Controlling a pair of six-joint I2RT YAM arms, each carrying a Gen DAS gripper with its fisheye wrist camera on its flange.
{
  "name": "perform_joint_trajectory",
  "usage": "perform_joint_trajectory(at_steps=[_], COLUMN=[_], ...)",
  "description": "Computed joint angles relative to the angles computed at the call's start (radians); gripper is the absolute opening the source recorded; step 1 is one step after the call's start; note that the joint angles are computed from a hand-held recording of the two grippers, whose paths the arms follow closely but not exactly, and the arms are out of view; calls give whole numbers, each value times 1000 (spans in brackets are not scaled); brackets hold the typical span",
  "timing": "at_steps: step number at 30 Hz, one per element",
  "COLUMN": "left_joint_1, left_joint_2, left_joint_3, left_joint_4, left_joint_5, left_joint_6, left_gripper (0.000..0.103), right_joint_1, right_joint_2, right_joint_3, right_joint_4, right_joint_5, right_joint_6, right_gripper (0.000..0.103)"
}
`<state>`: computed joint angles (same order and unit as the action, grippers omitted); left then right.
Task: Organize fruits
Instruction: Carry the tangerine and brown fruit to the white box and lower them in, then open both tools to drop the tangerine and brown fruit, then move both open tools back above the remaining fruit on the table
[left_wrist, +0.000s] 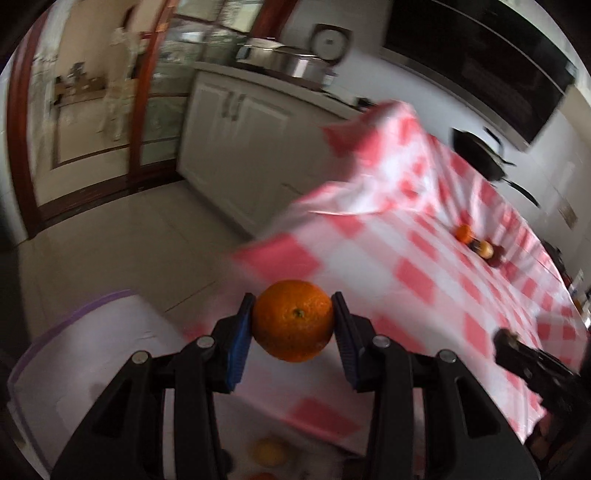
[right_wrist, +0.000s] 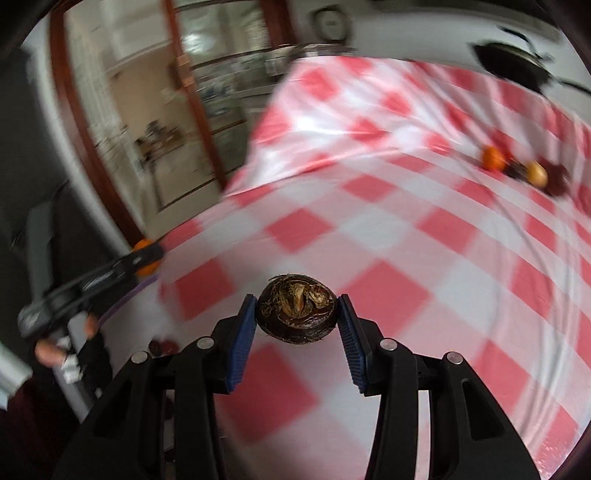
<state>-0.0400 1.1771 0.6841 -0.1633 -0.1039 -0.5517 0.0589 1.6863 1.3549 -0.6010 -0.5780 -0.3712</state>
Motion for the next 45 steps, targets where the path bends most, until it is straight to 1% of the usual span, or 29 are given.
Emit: perform_joint_trajectory(at_steps=[5,8,10,12,16,20,23,28,36,38,40,41,43,45], left_joint_1=[212,284,304,309,339,332,310,243,216,236,235,230,218,214], left_joint_2=[-23,2,45,121,279,393,455,518,560,593,593,593,575,541], left_joint_3=[-97,-130,-140,-124,-104,-81,-70,-48,-32,6,15,20,23,24], left_joint_4=[-7,-14,-17,-33,-46,-44,-29,-5,1,-6,-14,-21,-31,-49], left_joint_5=[104,133,126,113,134,123,102,51,41,47,43,39,27,6], left_joint_6=[18,59,96,134,197,213,232,221,216,231,225,216,203,198], left_gripper=[42,42,42,42,42,42,42,42,42,42,42,43,52,65], right_joint_1=[140,250,321,386,518,599,628,660,672,676,678,676,669,660], right_joint_2=[-65,-90,-82,-58,65,220,276,310,292,286,267,262,253,225], right_joint_3=[-75,-129,-153,-170,-170,-109,-92,-118,-143,-147,-161,-162,-161,-185], right_joint_4=[-15,-19,-28,-45,-96,-141,-156,-168,-164,-159,-152,-149,-143,-126], right_joint_5=[8,41,68,98,208,315,362,422,442,447,448,445,439,436], right_joint_6=[-101,-162,-198,-238,-305,-306,-318,-317,-296,-286,-282,-282,-285,-294], right_gripper=[44,44,44,44,44,44,44,44,45,46,53,57,59,59])
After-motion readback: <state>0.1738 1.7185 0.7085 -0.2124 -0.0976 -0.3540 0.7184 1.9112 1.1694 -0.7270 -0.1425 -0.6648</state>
